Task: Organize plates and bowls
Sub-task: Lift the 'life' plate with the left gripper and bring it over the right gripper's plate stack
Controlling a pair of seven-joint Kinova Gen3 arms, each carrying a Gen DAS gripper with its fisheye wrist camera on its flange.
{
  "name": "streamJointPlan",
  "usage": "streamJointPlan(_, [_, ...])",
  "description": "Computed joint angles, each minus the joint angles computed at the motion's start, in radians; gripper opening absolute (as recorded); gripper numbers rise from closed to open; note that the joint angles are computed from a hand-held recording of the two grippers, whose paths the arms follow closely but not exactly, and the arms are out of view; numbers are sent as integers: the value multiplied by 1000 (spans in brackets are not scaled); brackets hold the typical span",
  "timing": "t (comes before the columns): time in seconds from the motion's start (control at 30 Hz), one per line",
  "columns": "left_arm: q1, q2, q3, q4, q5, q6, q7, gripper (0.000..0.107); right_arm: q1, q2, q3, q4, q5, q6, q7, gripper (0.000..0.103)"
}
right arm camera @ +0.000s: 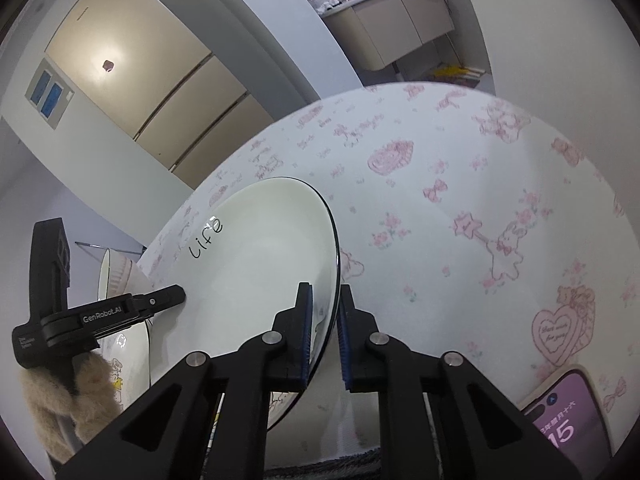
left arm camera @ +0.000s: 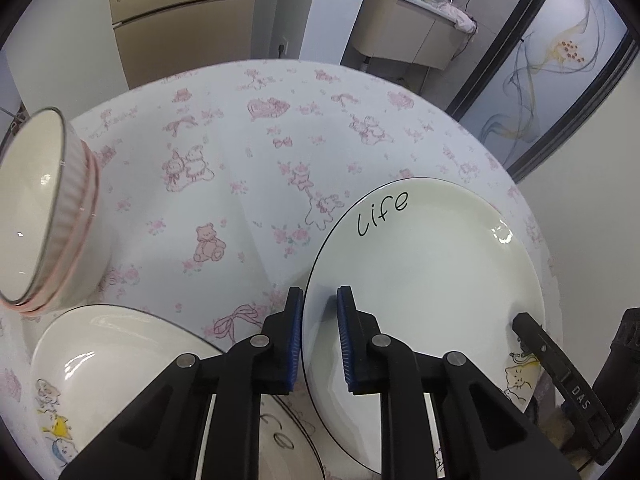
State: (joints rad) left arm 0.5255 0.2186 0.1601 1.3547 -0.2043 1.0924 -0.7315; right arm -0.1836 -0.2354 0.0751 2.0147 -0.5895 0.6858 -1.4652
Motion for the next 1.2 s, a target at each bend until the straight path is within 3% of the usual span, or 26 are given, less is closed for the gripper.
streamJointPlan(0.3, [2,-94,16,19,-31,-9,55,18,-1,-51,-44,-51,71,12,-85,12])
streamJointPlan(0.6, [-14,-221,73,31,-115,38,125,17,-48,-109,-89,-118,160,35,-188,12])
streamJointPlan(0.83, [-88,-348,130,74,-142,88,156,17,-93,-131,-166,-169,226,45,-279,12])
streamJointPlan(1.2, [-240,-539,196,104,-108,209,141,17,-181,-116,-265,-223,287,14,-378,12])
